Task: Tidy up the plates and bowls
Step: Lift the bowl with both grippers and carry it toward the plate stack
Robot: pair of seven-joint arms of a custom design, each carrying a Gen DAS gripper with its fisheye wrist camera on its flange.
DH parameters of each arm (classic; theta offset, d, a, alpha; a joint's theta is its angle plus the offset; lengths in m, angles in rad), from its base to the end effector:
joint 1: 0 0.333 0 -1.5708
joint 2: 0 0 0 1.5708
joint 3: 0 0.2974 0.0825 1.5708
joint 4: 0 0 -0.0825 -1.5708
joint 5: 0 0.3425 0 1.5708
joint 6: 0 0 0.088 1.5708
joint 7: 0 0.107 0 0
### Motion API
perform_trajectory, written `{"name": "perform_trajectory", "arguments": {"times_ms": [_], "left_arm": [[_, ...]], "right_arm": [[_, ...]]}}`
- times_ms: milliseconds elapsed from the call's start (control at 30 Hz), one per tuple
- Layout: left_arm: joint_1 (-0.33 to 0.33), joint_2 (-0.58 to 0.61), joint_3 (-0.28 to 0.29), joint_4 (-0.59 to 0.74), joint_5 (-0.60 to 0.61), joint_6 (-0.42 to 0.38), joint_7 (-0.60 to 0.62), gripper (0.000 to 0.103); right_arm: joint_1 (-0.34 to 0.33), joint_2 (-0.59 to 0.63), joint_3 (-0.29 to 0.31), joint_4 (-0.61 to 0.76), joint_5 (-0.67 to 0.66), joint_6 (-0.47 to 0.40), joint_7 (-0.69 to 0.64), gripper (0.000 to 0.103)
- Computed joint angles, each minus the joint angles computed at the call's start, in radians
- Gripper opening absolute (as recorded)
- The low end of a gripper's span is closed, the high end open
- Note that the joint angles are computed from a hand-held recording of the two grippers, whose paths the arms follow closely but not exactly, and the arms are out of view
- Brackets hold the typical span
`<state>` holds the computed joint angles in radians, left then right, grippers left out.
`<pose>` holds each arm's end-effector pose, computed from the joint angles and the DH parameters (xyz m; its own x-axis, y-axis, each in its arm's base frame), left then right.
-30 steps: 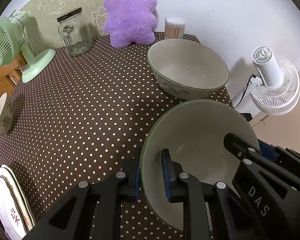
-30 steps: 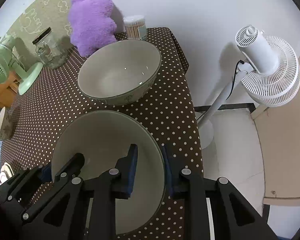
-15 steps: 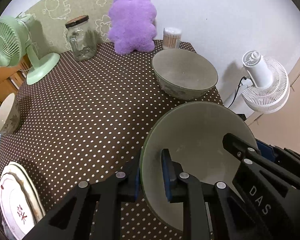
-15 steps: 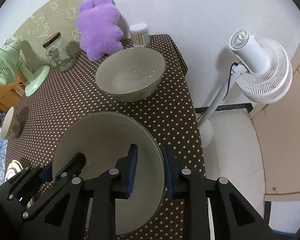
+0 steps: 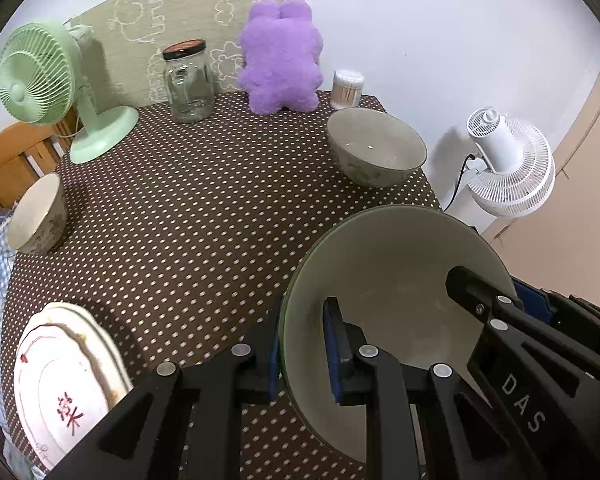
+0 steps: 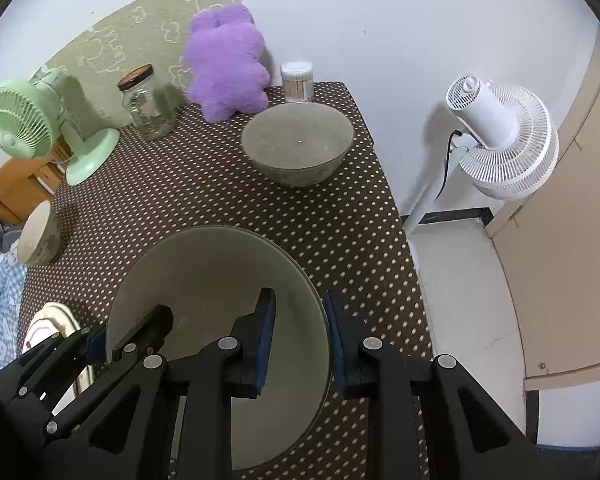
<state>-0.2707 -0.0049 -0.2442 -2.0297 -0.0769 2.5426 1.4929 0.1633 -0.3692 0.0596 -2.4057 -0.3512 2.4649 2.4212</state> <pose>0.4829 -0.2724 0.5052 -0.3991 -0.9108 0.1060 -0.8199 0.3027 -0.4860 0.4259 0.0990 0.4989 -0.3736 -0.9257 -0.0595 -0.7982 0.3535 -0.4878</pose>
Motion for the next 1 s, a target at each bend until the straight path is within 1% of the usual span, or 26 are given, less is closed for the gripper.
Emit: {"name": "perform_trajectory", "arguments": {"times_ms": [133,233,500,700,1000], "left_arm": [[0.013,-0.048,0.011,-0.054,-0.038,0.007,0.05,0.016],[0.025,-0.082,0.019,-0.097,-0.062,0.006,0.085,0.016],[0.056,-0.138,0.033,-0.183,-0.097,-0.009,0.152,0.016],[0.075,-0.155,0.036,-0.23,-0.096,-0.01,0.175,0.016],[0.093,-0.181,0.037,-0.293,-0.072,0.0,0.192,0.016]], "right_arm": [[0.016,-0.015,0.039,0.0,-0.013,-0.023,0.055,0.028],[0.036,-0.015,0.057,-0.001,-0.019,-0.034,0.088,0.028],[0.091,0.011,0.079,-0.004,-0.014,-0.043,0.157,0.028],[0.124,0.037,0.085,-0.024,-0.01,-0.014,0.203,0.028],[0.152,0.058,0.09,-0.055,-0.011,0.026,0.254,0.028]]}}
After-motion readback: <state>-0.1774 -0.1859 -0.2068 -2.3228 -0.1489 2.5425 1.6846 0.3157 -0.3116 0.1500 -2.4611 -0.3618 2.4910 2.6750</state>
